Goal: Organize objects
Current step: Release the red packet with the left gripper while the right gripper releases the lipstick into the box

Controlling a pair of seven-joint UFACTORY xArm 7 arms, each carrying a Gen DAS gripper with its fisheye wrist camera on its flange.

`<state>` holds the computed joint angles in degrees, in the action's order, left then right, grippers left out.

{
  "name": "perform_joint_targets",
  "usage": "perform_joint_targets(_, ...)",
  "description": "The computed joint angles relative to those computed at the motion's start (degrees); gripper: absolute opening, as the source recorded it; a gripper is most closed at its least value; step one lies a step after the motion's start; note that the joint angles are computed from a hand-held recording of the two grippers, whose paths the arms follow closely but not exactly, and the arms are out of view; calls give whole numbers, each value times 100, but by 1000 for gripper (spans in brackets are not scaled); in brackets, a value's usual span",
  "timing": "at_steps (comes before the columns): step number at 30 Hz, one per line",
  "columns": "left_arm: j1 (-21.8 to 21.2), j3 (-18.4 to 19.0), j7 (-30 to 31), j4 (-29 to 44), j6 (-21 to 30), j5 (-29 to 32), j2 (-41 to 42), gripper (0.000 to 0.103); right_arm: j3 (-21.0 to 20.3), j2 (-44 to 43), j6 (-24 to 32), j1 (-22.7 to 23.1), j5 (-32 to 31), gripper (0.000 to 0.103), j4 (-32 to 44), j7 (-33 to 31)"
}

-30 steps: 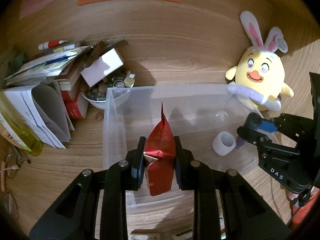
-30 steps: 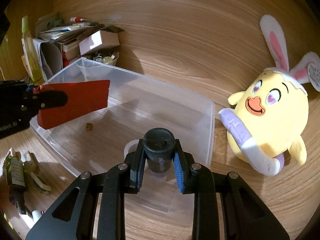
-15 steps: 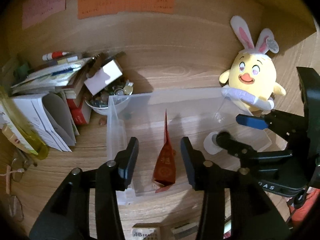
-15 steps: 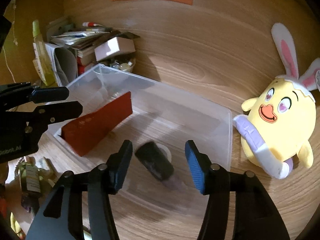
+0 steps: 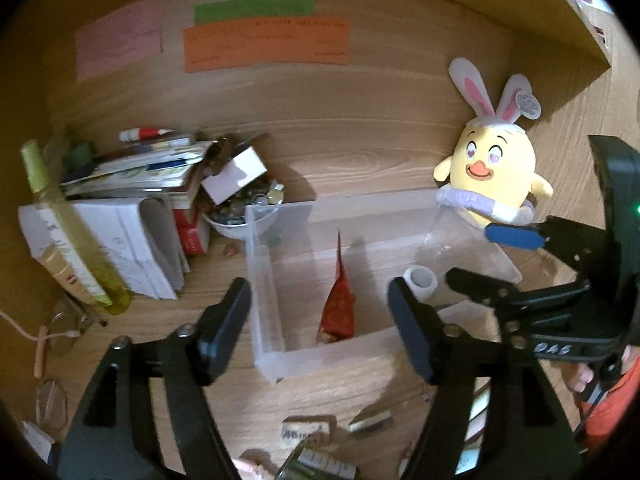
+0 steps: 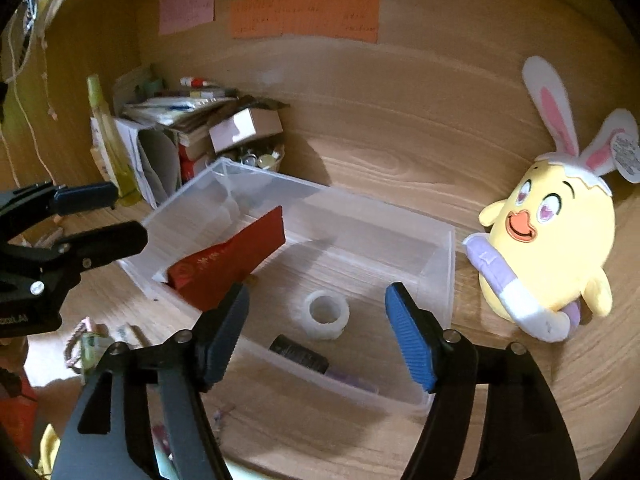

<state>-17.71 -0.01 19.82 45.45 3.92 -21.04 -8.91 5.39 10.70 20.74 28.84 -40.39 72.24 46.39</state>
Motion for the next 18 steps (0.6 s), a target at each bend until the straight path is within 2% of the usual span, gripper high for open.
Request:
perform_joint_targets(3,160,-89,-199,-294,-101,262,-285,80,-50,-277,-122,56,-393,77,-257,420)
perform_joint_targets(7,335,-154,-552,-661,-137,691,-649,87,106,-597,-262,-76,-632,78,-582,694)
perform_joint_targets(14,404,-43,-909,-1178,-28,1101,-1142,88,411,-993,-490,-355,-630,79,-1155,953)
perform_joint_targets(18,363,66,-1008,-1429,20,1196,-1370,88,550,-1094,-586,-463,-398,79,-1423,888)
